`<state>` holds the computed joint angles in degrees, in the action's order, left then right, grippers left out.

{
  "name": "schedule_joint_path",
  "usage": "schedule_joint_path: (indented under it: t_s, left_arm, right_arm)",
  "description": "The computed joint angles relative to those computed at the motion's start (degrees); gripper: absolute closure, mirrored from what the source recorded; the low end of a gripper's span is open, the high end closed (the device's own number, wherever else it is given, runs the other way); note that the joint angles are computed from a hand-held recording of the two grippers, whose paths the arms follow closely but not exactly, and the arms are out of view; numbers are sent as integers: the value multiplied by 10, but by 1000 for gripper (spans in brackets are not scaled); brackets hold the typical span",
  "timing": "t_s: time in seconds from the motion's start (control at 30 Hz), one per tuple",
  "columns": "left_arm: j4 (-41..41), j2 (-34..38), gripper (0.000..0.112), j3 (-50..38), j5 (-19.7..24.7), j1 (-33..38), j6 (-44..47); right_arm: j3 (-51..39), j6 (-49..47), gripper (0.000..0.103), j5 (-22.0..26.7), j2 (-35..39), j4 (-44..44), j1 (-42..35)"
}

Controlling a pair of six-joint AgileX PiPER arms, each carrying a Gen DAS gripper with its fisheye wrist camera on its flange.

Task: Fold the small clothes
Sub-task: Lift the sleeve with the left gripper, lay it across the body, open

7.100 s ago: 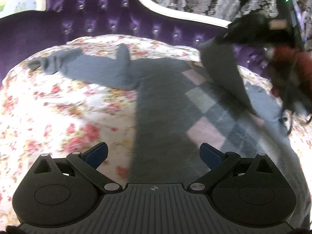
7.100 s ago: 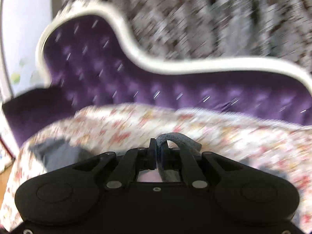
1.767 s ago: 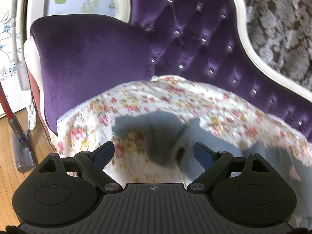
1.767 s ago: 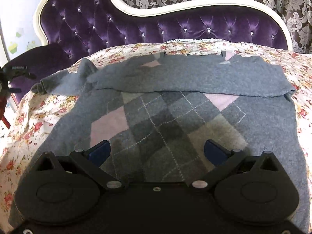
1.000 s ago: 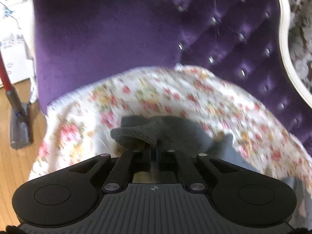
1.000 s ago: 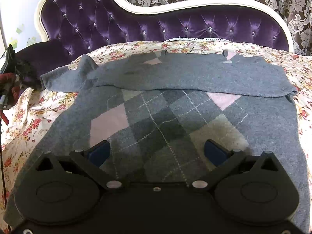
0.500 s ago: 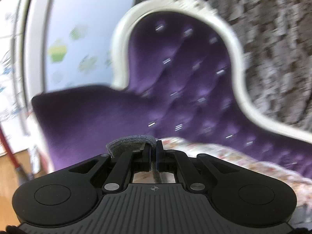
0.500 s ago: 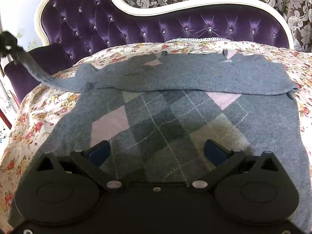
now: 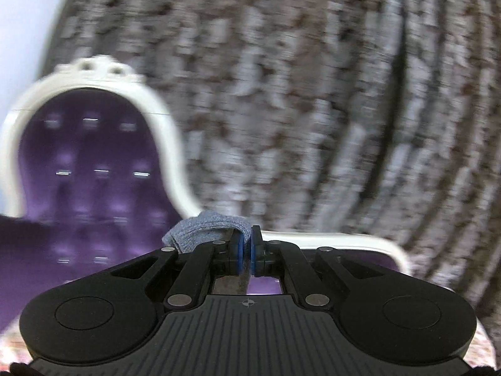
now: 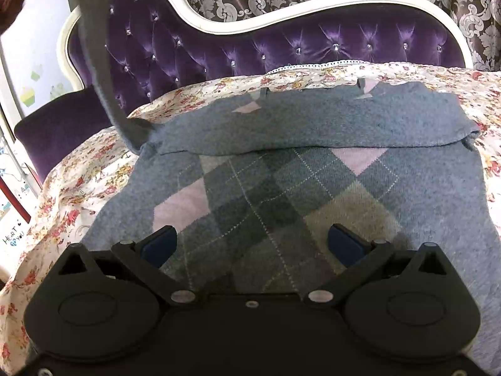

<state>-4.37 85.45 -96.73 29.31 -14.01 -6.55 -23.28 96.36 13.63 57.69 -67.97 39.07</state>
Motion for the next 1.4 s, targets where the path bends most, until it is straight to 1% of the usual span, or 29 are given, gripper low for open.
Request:
schedule_joint_path:
  t_s: [0.07, 0.13, 0.23, 0.3, 0.4, 0.47, 0.5, 0.53, 0.57, 0.6, 0.63, 0.7, 0.73, 0.83, 0.9, 0.93, 1.0, 1.13, 1.3, 1.37, 1.4]
  left_arm:
    - [16, 12, 108, 4, -13, -49, -21]
    - [17, 32, 108, 9, -31, -93, -29]
    - [12, 62, 108, 18, -42, -150, -31]
    - [5, 93, 108, 17, -43, -181, -27]
    - [-36, 133, 106, 31, -48, -211, 7]
    - [-90, 160, 96, 34, -42, -220, 57]
    - [-123, 165, 78, 43, -45, -220, 89]
    - [-148, 167, 64, 55, -51, -223, 114]
    - [-162, 167, 59, 70, -63, -226, 132]
    - [-160, 160, 49, 84, -67, -228, 134]
    - [-157, 159, 44, 89, -68, -230, 137]
    - [-166, 144, 42, 116, -78, -227, 154]
    - [-151, 131, 40, 135, -86, -226, 141]
    - [-28, 111, 39, 172, -107, -227, 22]
    - [41, 95, 39, 207, -116, -214, -48]
    - [81, 88, 39, 227, -120, -204, -89]
    - [175, 84, 39, 253, -113, -187, -186]
    - [264, 81, 39, 300, -112, -145, -292]
    - [409, 89, 40, 345, -108, -112, -415]
    - [501, 85, 38, 372, -120, -103, -495]
    - [524, 80, 34, 385, -131, -94, -521]
  right_arm:
    - [4, 10, 0, -9, -3, -9, -6]
    - [7, 14, 0, -21, -6, -14, -16]
    - [13, 21, 0, -39, -10, -22, -31]
    - [16, 27, 0, -50, -12, -29, -39]
    - [19, 43, 0, -60, -14, -44, -47]
    - [20, 58, 0, -67, -14, -59, -52]
    - [21, 60, 0, -69, -15, -62, -54]
    - [21, 64, 0, -70, -15, -65, -54]
    - [21, 68, 0, -70, -15, -69, -54]
    - [21, 68, 0, -72, -15, -69, -56]
    - [21, 69, 0, -72, -14, -71, -56]
    - [22, 73, 0, -74, -14, -75, -57]
    - [23, 85, 0, -74, -14, -87, -57]
    - [23, 103, 0, -74, -13, -105, -56]
    - [24, 109, 0, -73, -13, -111, -56]
    - [24, 113, 0, -73, -12, -116, -56]
    - [24, 107, 0, -72, -11, -111, -56]
    - [23, 102, 0, -67, -10, -105, -51]
    - [19, 79, 0, -59, -7, -84, -46]
    - [19, 79, 0, -55, -5, -85, -42]
    - [18, 75, 0, -53, -4, -81, -41]
